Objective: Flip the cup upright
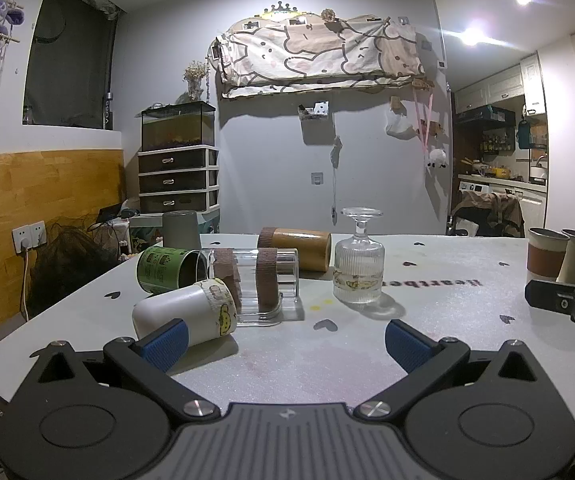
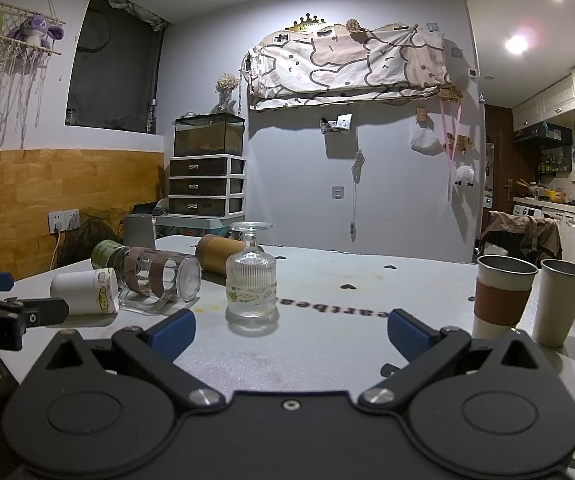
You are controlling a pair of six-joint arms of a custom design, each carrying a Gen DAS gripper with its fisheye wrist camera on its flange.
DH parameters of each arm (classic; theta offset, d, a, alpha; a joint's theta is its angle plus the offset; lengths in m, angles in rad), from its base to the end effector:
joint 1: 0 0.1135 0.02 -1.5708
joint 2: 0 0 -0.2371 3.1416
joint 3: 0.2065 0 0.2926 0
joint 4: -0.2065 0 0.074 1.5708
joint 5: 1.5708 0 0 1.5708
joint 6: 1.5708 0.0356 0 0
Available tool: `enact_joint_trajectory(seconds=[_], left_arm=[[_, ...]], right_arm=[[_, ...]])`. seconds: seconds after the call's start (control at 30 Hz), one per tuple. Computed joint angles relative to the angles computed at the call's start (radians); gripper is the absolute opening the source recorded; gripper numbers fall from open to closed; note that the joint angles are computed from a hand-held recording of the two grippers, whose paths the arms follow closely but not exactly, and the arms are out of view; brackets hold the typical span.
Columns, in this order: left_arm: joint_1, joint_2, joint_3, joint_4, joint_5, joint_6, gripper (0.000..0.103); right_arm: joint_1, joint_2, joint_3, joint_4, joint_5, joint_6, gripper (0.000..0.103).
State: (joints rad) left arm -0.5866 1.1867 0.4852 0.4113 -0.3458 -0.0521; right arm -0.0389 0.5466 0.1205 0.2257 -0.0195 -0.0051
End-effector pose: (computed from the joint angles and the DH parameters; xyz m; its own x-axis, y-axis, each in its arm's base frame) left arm 0.2496 -0.1514 0.1636 -0.2510 0.1080 -0.9619 0.2375 0.9702 0.0470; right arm 0.2103 -0.0075 0.1512 -0.1990 0.0027 -0.9800 0.0188 0.9998 -0.0011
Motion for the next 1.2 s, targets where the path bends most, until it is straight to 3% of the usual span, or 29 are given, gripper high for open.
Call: enact_joint_trajectory(seconds=[1.2], left_arm=[[-0.004, 0.057, 0.019, 0.031, -0.004, -0.003, 0.103]], right_arm=[[0.003, -0.017, -0.007, -0.011, 0.004, 0.002, 0.103]])
